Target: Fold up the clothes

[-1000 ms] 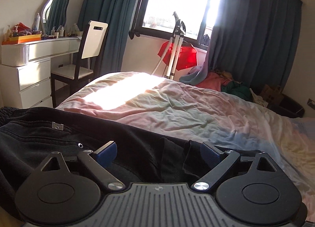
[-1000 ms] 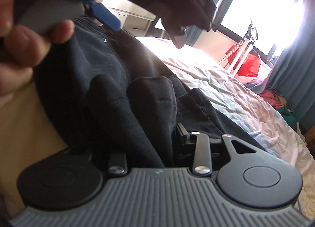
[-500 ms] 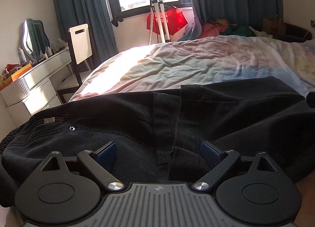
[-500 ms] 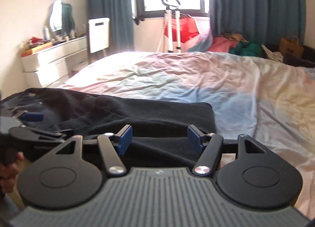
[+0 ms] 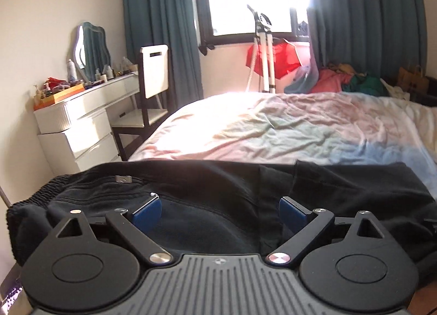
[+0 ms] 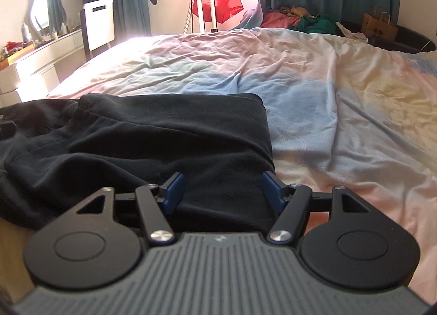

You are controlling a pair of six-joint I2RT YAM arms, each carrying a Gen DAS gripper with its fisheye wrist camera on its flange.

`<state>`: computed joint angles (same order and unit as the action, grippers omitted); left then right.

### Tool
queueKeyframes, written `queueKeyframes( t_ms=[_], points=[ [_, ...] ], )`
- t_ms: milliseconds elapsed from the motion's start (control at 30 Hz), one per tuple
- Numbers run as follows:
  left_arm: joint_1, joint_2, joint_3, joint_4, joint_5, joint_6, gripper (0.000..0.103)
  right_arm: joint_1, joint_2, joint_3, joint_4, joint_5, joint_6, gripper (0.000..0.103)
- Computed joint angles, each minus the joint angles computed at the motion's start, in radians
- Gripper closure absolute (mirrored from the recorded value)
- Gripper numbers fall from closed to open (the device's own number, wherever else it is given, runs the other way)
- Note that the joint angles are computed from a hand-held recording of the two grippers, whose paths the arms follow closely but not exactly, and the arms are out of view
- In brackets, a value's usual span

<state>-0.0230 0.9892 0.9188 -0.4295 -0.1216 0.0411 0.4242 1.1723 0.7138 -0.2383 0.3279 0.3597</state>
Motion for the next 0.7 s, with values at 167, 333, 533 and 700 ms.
queueKeyframes(
  t_ms=[167, 333, 533, 700],
  points=[
    [0.488, 0.024, 0.223, -0.209, 0.454, -0.050, 0.000, 0.008, 0.011, 0.039, -0.068, 0.012, -0.007, 0.037],
    [0.896, 0.330, 0.567, -0.629, 0.815, 0.049, 0.000, 0.006, 0.011, 0.051, -0.095, 0.008, 0.021, 0.037],
    [0.977, 0.635, 0.672, -0.814, 0.961, -0.022, 0.000, 0.026, 0.023, 0.059, -0.102, 0.042, 0.027, 0.036],
    [0.948, 0.645, 0.527, -0.499, 0.895, -0.321, 0.004, 0.039, 0.007, 0.048, -0.092, 0.064, 0.027, 0.037]
  ],
)
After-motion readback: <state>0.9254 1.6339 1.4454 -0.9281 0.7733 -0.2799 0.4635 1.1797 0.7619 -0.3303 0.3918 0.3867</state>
